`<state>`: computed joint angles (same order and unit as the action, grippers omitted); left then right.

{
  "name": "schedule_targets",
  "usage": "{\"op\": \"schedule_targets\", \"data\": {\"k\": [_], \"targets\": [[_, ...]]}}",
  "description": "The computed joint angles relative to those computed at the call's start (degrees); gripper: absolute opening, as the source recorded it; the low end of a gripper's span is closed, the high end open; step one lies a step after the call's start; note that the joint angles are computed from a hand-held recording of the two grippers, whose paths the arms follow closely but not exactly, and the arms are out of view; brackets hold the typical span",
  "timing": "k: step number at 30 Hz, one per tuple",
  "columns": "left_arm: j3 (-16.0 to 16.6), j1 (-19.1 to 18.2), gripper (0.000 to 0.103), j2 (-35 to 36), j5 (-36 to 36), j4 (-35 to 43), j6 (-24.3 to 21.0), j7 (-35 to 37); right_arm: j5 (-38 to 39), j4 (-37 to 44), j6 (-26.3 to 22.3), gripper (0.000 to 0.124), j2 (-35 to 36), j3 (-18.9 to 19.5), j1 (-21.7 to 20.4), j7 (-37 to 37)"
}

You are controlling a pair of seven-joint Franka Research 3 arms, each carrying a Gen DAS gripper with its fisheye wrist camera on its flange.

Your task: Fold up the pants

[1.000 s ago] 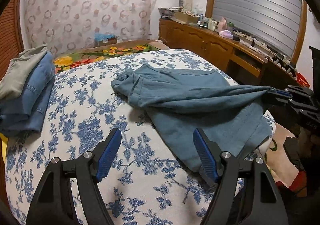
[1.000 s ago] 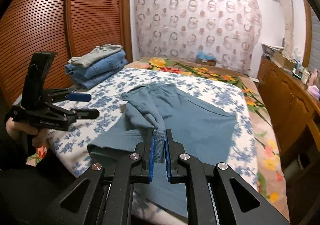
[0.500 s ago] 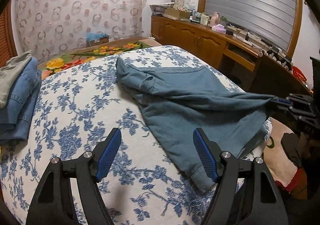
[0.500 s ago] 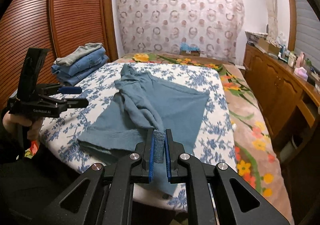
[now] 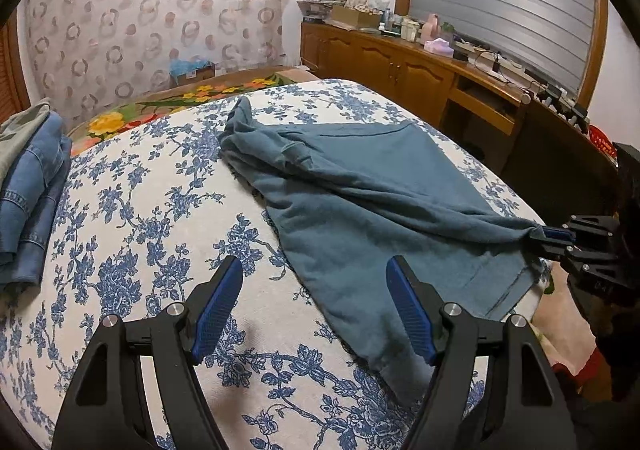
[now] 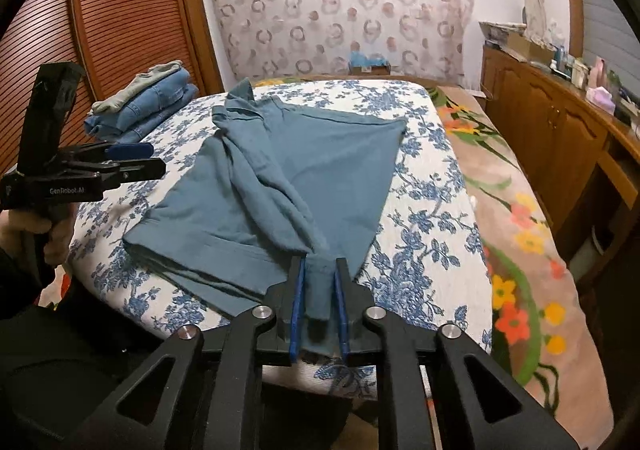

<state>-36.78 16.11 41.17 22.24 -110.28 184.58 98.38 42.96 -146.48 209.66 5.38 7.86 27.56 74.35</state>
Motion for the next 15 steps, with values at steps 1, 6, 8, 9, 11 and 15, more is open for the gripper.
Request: {"op": "schedule_targets", "data": {"k": [1, 6, 8, 9, 11, 15], "targets": [[0.14, -0.17, 0.075, 0.03, -0.04, 0.08, -0.01, -0.09, 0.29, -0.06, -0.35, 0.016, -0.28, -0.05, 0.03, -0.35], [0.62, -0.55, 0.075, 0.09, 0.19, 0.27, 0.50, -0.18, 2.49, -0.76, 0.73, 0.023, -1.06, 0.02, 0.24, -1.57], [1.17, -0.93, 0.075, -0.05, 0.33, 0.36, 1.01, -0.50, 3.08, -1.16, 1.57, 0.024, -1.71, 0.20, 0.24, -1.97], [1.47, -1.06, 0.075, -0.05, 0.43, 0.50, 1.37, -0.73, 3.37, -1.41, 1.97, 0.024, -2.14, 0.28, 0.24, -2.38], [1.70, -1.10, 0.075, 0.10, 0.74, 0.98, 1.45, -1.20, 3.61, -1.39, 2.55, 0.025, -2.49, 0.39, 0.08, -3.15], [2.43, -1.53, 0.075, 0.67, 0.87, 2.90, 0.85, -1.81, 3.74, 1.26, 2.03, 0.025, -1.52, 0.24, -0.38, -5.05]]}}
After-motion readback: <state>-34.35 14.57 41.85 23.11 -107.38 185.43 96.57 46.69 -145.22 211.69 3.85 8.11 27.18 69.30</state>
